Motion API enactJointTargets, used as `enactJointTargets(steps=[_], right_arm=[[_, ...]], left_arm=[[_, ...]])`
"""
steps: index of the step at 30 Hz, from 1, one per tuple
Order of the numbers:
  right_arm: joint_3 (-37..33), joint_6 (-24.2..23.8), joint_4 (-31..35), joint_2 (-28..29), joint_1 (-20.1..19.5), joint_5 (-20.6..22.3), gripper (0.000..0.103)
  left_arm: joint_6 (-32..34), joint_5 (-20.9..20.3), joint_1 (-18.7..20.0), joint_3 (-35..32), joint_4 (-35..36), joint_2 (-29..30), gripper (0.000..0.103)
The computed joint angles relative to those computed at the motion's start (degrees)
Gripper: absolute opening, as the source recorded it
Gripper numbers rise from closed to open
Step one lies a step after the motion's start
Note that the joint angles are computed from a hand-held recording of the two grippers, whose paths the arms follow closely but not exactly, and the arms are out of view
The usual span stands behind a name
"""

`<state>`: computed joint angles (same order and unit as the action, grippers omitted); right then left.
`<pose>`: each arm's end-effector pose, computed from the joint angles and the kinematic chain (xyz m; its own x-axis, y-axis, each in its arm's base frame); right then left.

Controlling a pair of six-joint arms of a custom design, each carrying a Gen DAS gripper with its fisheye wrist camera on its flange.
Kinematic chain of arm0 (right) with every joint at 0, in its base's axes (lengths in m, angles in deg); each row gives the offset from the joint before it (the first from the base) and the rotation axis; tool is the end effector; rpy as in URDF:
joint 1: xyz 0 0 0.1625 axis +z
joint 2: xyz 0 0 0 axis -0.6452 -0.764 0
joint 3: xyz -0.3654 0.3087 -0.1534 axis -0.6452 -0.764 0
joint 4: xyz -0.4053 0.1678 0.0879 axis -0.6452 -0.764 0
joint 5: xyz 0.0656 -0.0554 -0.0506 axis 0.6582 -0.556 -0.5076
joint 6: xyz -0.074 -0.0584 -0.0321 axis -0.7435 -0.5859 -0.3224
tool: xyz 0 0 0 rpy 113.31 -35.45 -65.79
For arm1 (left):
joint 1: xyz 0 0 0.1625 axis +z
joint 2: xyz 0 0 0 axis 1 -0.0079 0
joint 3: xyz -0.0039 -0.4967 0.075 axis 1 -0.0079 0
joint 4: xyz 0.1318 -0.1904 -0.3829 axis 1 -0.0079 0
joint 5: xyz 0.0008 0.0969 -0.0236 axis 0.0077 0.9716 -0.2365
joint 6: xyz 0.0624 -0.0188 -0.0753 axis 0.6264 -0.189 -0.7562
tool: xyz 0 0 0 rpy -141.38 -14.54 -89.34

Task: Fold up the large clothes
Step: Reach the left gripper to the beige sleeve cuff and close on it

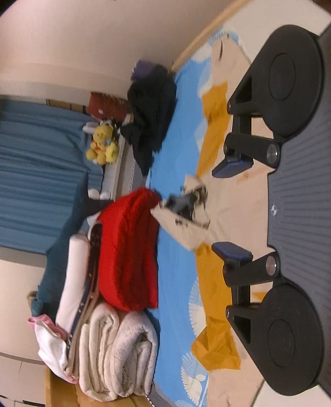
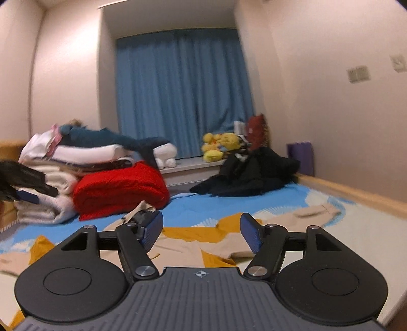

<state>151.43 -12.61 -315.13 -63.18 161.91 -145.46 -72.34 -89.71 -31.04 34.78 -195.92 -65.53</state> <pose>0.3590 -0.4319 0.1843 -0.7764 -0.0832 0.6247 -0.6289 0.1671 -0.7593 -0.1330 -0.6214 0.4694 -0.7788 -0.1248 -0.6147 0.4966 0.4759 -0.7258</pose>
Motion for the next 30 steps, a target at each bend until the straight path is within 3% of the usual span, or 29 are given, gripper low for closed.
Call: enactJointTargets(steps=[4, 8, 10, 13, 16, 19, 21, 23, 30], right_arm=[[-5.2, -4.5, 4.4, 1.7, 0.3, -0.9, 0.067], [-13.7, -6.8, 10.0, 5.1, 0.2, 0.4, 0.067], [-19.5, -8.3, 13.3, 8.0, 0.3, 0.7, 0.067], [-27.2, -8.8, 18.0, 12.0, -0.1, 3.5, 0.067], [-32.6, -7.7, 23.1, 15.2, -1.1, 7.9, 0.066], [-35.1, -3.8, 28.7, 17.0, -2.1, 10.0, 0.057], [-35.9, -0.9, 34.7, 17.2, -2.4, 10.1, 0.030], [-36.5, 0.0, 37.8, 17.7, -2.7, 11.0, 0.018], [-37.9, 1.7, 42.8, 18.8, -3.4, 11.9, 0.015]], left_arm=[[5.3, -3.4, 7.8, -3.1, -5.3, 2.4, 0.050], [4.2, -4.9, 14.1, -5.4, -6.6, 4.0, 0.046], [0.1, -3.7, 16.5, -7.3, -2.4, 4.1, 0.037], [-6.2, -4.7, 19.7, -10.3, 1.9, 4.1, 0.037], [-6.7, -1.6, 22.2, -12.7, 2.6, 4.8, 0.037], [-8.7, 0.8, 24.5, -14.6, 3.8, 5.0, 0.037], [-8.3, 2.6, 25.7, -15.5, 3.2, 5.1, 0.037], [-9.0, 3.9, 27.1, -16.9, 3.4, 5.2, 0.038], [-17.8, 6.4, 31.2, -18.7, 4.6, 3.2, 0.040]])
